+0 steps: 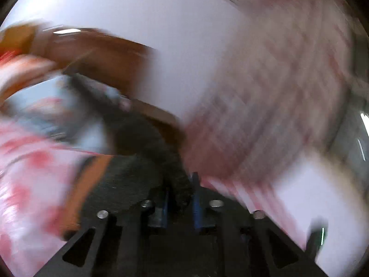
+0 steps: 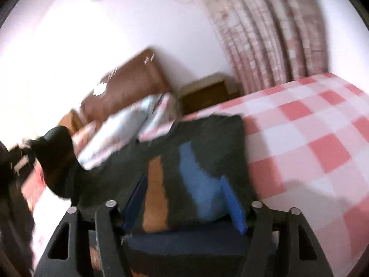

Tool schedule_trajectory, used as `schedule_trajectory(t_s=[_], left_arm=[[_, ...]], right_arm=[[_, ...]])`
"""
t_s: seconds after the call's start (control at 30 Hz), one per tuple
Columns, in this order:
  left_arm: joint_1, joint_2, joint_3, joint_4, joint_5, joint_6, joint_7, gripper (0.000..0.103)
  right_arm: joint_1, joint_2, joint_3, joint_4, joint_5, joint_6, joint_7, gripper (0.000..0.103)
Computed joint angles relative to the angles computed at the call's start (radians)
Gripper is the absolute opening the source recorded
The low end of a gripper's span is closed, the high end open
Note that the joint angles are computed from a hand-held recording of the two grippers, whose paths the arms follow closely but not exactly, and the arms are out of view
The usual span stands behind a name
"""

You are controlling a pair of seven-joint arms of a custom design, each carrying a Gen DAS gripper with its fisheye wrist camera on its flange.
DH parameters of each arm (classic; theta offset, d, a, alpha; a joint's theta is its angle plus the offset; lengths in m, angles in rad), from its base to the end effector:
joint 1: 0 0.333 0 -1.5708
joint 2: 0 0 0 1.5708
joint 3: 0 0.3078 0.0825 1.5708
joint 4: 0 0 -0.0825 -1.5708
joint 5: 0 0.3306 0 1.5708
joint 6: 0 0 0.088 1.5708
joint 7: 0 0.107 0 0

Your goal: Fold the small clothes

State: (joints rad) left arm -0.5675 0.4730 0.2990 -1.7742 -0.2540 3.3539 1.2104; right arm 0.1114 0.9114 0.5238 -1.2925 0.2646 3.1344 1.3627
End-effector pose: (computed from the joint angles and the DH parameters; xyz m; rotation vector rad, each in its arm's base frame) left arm 0.6272 -0.1843 0.4692 -1.8235 1.4048 -1.2962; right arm 0.6874 0.2876 0.3710 -1.6024 1.3488 -0.2059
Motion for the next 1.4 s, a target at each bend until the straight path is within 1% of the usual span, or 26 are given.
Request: schedule_trajectory(t_s=[0.03, 0.07, 0.13, 0.2, 0.27, 0.33, 0.4, 0.43, 0.47, 0.53, 0.57, 0.6, 0.67, 0.73, 0.8, 0.83, 0.9, 0.93, 0.97, 1.03, 1.07, 1.17, 1.2, 1.27, 1.33, 1.4], left_arm=[[0.046, 0.034, -0.078, 0.073, 0.074, -0.069, 0.043, 0.027], [0.061, 0.064, -0.121, 0.129, 0.101, -0.133, 0.11, 0.027], [0.036, 0.111, -0.103, 0.181, 0.23, -0.219, 0.067, 0.029], [-0.075, 0.132, 0.029, 0.151, 0.145, -0.235, 0.053, 0.029], [-0.227, 0.126, 0.203, 0.045, 0.144, -0.201, -0.106, 0.028], [-0.355, 0.094, 0.378, -0.105, 0.209, -0.137, -0.299, 0.028], [-0.507, 0.089, 0.541, -0.253, 0.112, -0.062, -0.341, 0.028], [-0.537, 0.08, 0.582, -0.301, 0.108, -0.044, -0.386, 0.028], [-0.532, 0.063, 0.588, -0.347, 0.113, -0.019, -0.444, 0.028], [-0.438, 0.012, 0.52, -0.419, 0.194, 0.062, -0.605, 0.028], [-0.413, 0.005, 0.496, -0.447, 0.176, 0.098, -0.633, 0.028], [-0.423, 0.008, 0.492, -0.453, 0.097, 0.109, -0.591, 0.028], [-0.52, 0.037, 0.545, -0.446, -0.101, 0.107, -0.426, 0.028], [-0.523, 0.03, 0.545, -0.439, -0.083, 0.128, -0.394, 0.028], [-0.415, 0.02, 0.446, -0.365, -0.042, 0.108, -0.351, 0.029], [-0.328, 0.015, 0.377, -0.314, 0.05, 0.089, -0.37, 0.029], [-0.163, 0.015, 0.203, -0.219, 0.069, 0.041, -0.29, 0.029], [-0.085, 0.035, 0.136, -0.161, 0.134, 0.012, -0.313, 0.029], [-0.043, 0.048, 0.105, -0.125, 0.203, -0.033, -0.359, 0.029], [-0.062, 0.094, 0.146, -0.068, 0.17, -0.164, -0.394, 0.024], [-0.069, 0.1, 0.15, -0.084, 0.088, -0.154, -0.38, 0.019], [0.058, 0.039, 0.004, -0.186, 0.06, -0.014, -0.411, 0.015], [0.071, 0.027, -0.012, -0.201, 0.051, -0.002, -0.4, 0.014], [0.102, -0.006, -0.051, -0.236, 0.031, 0.035, -0.381, 0.015], [0.186, -0.024, -0.129, -0.253, 0.068, 0.109, -0.387, 0.019], [0.15, -0.014, -0.082, -0.208, -0.015, 0.073, -0.326, 0.02]], right_arm=[[-0.017, 0.0, 0.024, -0.015, 0.004, 0.024, -0.009, 0.103], [-0.03, 0.0, 0.043, -0.027, 0.002, 0.042, -0.014, 0.103], [-0.033, 0.003, 0.049, -0.018, -0.014, 0.03, -0.01, 0.103], [-0.03, 0.01, 0.053, 0.0, -0.024, 0.004, -0.014, 0.103], [-0.037, 0.023, 0.07, 0.02, -0.024, -0.019, -0.034, 0.103], [-0.041, 0.038, 0.083, 0.046, -0.011, -0.053, -0.059, 0.103], [-0.034, 0.042, 0.077, 0.058, 0.01, -0.075, -0.078, 0.103], [-0.031, 0.042, 0.074, 0.06, 0.021, -0.082, -0.089, 0.103], [-0.029, 0.042, 0.071, 0.062, 0.032, -0.086, -0.099, 0.103], [-0.046, 0.038, 0.1, 0.035, 0.057, -0.05, -0.147, 0.103], [-0.062, 0.039, 0.128, 0.02, 0.064, -0.032, -0.175, 0.103], [-0.072, 0.041, 0.146, 0.013, 0.066, -0.025, -0.194, 0.103], [-0.052, 0.048, 0.122, 0.054, 0.061, -0.098, -0.195, 0.103], [-0.023, 0.054, 0.086, 0.097, 0.067, -0.161, -0.2, 0.103], [-0.01, 0.062, 0.073, 0.127, 0.078, -0.206, -0.222, 0.103], [0.006, 0.063, 0.052, 0.143, 0.081, -0.227, -0.22, 0.103], [0.022, 0.067, 0.03, 0.165, 0.095, -0.26, -0.231, 0.103], [0.028, 0.067, 0.023, 0.169, 0.104, -0.273, -0.239, 0.103], [0.04, 0.068, 0.003, 0.182, 0.108, -0.29, -0.235, 0.103], [0.078, 0.081, -0.053, 0.236, 0.105, -0.358, -0.21, 0.103], [0.103, 0.096, -0.086, 0.282, 0.094, -0.409, -0.195, 0.103], [0.136, 0.096, -0.134, 0.304, 0.104, -0.44, -0.208, 0.103], [0.139, 0.103, -0.136, 0.319, 0.115, -0.457, -0.222, 0.103], [0.153, 0.116, -0.154, 0.35, 0.133, -0.481, -0.232, 0.103], [0.161, 0.119, -0.167, 0.358, 0.157, -0.489, -0.248, 0.103], [0.168, 0.122, -0.18, 0.368, 0.174, -0.495, -0.255, 0.103]])
